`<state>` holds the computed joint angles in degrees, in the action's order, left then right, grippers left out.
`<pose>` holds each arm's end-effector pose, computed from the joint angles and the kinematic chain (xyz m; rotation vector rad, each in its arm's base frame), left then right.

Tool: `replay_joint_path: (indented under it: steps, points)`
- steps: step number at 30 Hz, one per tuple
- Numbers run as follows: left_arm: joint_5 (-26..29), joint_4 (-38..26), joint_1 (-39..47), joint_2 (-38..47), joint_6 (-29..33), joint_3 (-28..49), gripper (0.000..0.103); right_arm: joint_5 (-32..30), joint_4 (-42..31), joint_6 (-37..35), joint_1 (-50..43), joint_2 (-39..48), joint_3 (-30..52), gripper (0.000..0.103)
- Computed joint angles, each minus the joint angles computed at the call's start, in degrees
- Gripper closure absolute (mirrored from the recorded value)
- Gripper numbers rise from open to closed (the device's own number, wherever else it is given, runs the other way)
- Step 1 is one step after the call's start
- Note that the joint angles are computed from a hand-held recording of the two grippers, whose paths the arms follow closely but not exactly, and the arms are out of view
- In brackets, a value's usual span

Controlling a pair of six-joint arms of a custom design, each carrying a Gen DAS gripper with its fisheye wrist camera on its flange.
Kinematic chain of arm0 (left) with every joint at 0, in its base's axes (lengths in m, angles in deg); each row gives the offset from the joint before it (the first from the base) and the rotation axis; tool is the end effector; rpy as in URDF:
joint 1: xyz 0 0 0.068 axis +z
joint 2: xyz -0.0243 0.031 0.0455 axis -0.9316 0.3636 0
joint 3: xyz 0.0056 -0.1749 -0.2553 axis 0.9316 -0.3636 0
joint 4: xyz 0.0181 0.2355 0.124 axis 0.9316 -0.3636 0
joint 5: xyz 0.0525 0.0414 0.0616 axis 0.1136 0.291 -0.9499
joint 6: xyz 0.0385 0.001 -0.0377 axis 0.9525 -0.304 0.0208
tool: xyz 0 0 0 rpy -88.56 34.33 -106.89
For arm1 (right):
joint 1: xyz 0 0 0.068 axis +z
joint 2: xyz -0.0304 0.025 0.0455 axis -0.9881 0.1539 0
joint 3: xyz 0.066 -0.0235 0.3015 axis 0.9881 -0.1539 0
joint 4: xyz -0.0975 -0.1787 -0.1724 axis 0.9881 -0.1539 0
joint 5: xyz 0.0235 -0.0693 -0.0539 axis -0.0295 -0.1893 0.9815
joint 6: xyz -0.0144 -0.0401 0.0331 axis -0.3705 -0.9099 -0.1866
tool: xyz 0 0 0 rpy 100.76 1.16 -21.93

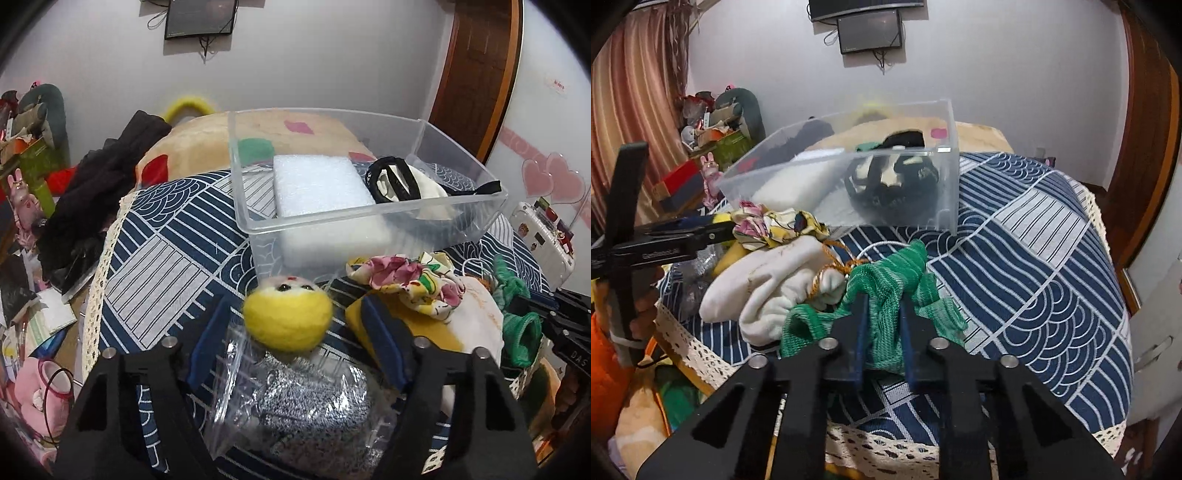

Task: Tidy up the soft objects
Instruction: 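Grasp the yellow plush ball with the left gripper while the right grasps the green knit cloth, then place the plush ball in the box with the left gripper while the right drops the green cloth in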

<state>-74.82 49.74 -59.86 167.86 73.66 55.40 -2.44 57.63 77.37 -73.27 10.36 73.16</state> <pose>0.2279 0.0283 0.0644 -0.0857 2.3324 -0.1577 0.1957 0.0367 0.0821 -0.5204 2.3414 0.2989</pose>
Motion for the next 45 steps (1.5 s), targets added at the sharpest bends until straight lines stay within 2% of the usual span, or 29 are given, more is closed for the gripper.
replay_joint_path:
  steps: [2,4,8,15,18,28,36,45]
  points:
    - [0.97,-0.34,0.63,0.42,0.14,0.38,0.048,-0.99,-0.56,-0.25,-0.94,-1.92,-0.46,0.093]
    - [2.66,-1.58,1.66,0.68,0.23,0.96,0.057,-1.94,-0.99,-0.7,-1.94,-3.84,-1.03,0.093]
    - [4.38,-1.6,3.09,0.74,0.42,0.81,0.058,-3.49,-2.32,-1.11,-3.54,-7.28,-1.58,0.093]
    - [1.64,0.12,1.82,-3.43,0.39,-2.65,0.058,-4.83,-4.46,-0.72,-4.77,-12.5,-1.38,0.093]
    - [0.35,0.54,1.19,-7.53,0.5,-4.82,0.058,-2.33,-4.73,2.23,-1.35,-13.6,0.27,0.093]
    - [0.32,-7.97,1.64,-22.0,0.31,-4.25,0.058,-1.83,-5.07,5.11,0.68,-16.85,4.66,0.093]
    - [-1.91,-9.73,-0.06,-21.64,-0.93,0.19,0.058,2.77,-1.49,6.09,5.75,-12.81,9.3,0.093]
    - [-2.75,-11.99,-1.4,-15.7,-1.02,6.64,0.058,5.25,-0.78,6.39,9.5,-3.66,16.11,0.093]
